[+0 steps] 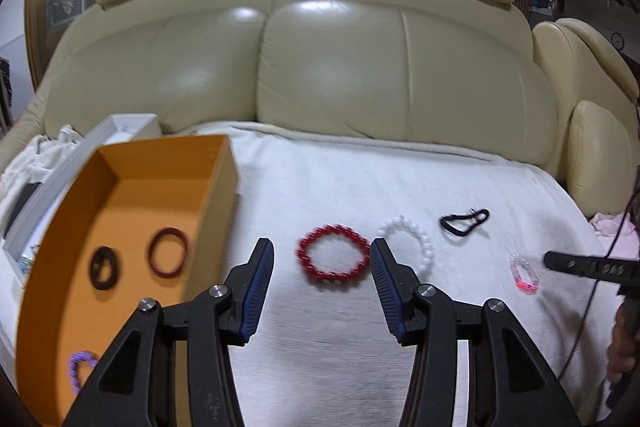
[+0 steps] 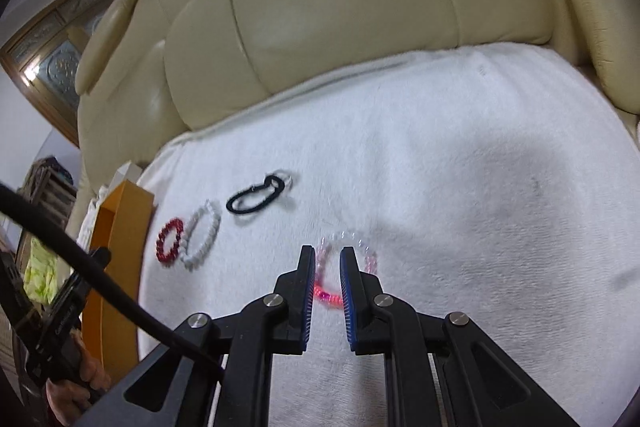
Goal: Organize jewelry
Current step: 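Grasp the pink-clear bead bracelet with the right gripper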
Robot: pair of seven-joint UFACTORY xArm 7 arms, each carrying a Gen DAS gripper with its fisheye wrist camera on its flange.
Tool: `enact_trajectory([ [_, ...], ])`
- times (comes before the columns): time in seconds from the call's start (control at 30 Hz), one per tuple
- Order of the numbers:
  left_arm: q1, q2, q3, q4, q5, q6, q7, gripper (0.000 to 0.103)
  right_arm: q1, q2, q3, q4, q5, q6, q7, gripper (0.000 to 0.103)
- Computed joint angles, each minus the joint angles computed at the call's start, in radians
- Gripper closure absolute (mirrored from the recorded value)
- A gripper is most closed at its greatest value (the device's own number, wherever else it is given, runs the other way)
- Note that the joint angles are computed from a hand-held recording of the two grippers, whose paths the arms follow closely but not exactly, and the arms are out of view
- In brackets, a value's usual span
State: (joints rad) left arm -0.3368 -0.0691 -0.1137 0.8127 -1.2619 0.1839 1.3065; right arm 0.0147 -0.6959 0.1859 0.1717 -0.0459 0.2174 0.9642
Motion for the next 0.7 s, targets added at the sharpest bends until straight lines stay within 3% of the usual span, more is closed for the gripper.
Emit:
enact_trajectory([
  [0.07, -0.001, 0.005, -0.003, -0.002, 0.03, 0.022, -0.023, 0.051, -0.003, 0.05, 0.01, 0.026, -0.014, 0.014, -0.012, 0.089],
  [0.17, 0.003, 0.031, -0.011, 0.007, 0.094, 0.04, -0.09, 0.047, -0.069, 0.098, 0.081, 0.047, -0.08, 0.052, 0.014, 0.089],
  [0.3, 0.01, 0.076, -0.03, 0.034, 0.147, 0.056, -0.156, 0.047, -0.168, 0.147, 0.182, 0.049, -0.195, 0.027, 0.125, 0.089],
  [0.37, 0.01, 0.092, -0.045, 0.045, 0.138, 0.06, -0.14, 0.047, -0.175, 0.147, 0.194, 0.064, -0.235, 0.054, 0.149, 0.094],
  [0.5, 0.001, 0.118, -0.079, 0.062, 0.115, 0.039, -0.094, 0.047, -0.14, 0.09, 0.15, 0.046, -0.245, 0.06, 0.183, 0.094],
  [0.7, -0.001, 0.161, -0.116, 0.095, 0.136, 0.008, -0.121, 0.045, -0.112, -0.019, 0.092, 0.006, -0.216, 0.055, 0.178, 0.094],
])
